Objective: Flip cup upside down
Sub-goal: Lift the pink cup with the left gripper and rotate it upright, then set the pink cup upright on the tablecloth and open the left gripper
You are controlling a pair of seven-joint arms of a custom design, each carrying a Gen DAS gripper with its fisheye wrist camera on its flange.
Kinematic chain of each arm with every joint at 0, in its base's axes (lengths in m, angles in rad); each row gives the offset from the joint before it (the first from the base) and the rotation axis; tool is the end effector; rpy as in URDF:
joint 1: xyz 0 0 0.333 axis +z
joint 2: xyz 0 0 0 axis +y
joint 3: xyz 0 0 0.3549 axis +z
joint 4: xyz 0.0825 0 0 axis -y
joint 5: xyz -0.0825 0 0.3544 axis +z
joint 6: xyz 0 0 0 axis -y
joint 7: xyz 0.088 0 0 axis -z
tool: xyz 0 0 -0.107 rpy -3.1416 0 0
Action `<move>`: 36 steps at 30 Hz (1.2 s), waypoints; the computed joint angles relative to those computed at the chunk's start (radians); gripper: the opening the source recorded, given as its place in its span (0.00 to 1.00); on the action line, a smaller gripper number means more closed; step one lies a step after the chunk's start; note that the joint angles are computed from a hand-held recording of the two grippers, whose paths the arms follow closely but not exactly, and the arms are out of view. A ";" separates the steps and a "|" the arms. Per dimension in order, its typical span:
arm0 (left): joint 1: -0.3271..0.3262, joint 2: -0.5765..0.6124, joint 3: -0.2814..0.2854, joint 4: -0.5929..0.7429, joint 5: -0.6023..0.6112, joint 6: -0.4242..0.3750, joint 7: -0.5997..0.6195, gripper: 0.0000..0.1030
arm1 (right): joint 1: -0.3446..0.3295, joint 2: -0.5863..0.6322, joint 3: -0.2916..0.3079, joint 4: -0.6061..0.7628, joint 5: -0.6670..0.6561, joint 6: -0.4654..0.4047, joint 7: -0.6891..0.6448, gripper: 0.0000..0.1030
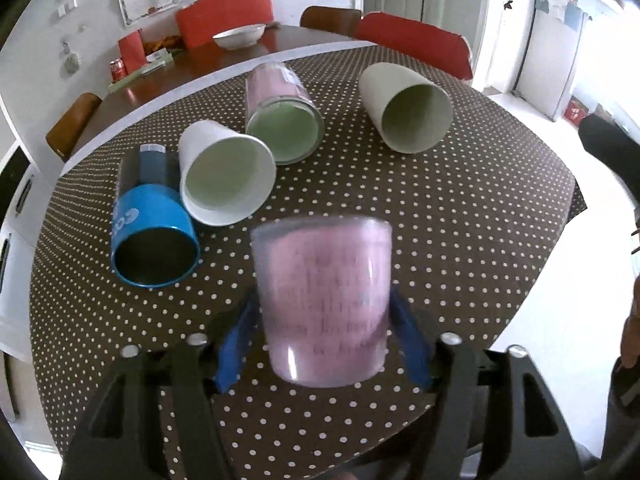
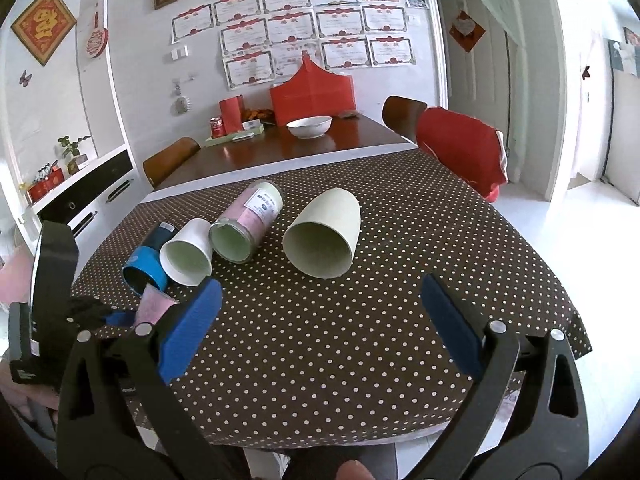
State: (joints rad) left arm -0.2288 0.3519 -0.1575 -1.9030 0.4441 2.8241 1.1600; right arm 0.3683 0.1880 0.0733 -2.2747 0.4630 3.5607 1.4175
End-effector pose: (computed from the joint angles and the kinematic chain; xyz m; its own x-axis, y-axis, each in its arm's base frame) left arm 0.6030 -0.2559 0.4348 -0.3063 -0.9498 -0.0646 -0.7734 0.2878 -0.5648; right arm 0.5302 0.1867 0.4631 0.1444 -0.9759 -0.1635 -0.5065 0.0691 -0.8595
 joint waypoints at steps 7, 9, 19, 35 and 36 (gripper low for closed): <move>-0.060 -0.028 0.073 -0.024 0.131 0.008 -0.144 0.75 | 0.014 -0.003 0.000 0.004 0.007 -0.001 -0.012 0.94; -0.057 -0.042 0.077 -0.040 0.160 0.024 -0.188 0.75 | 0.019 -0.006 0.000 0.002 0.010 0.004 -0.020 0.94; -0.064 -0.164 0.117 -0.141 0.445 0.077 -0.528 0.81 | 0.036 -0.025 0.010 -0.009 0.017 0.028 -0.057 0.94; 0.060 -0.395 -0.010 -0.285 0.863 0.021 -1.022 0.83 | 0.055 -0.099 0.044 -0.078 0.014 0.094 -0.078 0.94; 0.066 -0.414 -0.019 -0.296 0.876 0.010 -1.044 0.83 | 0.056 -0.103 0.046 -0.081 0.014 0.099 -0.078 0.94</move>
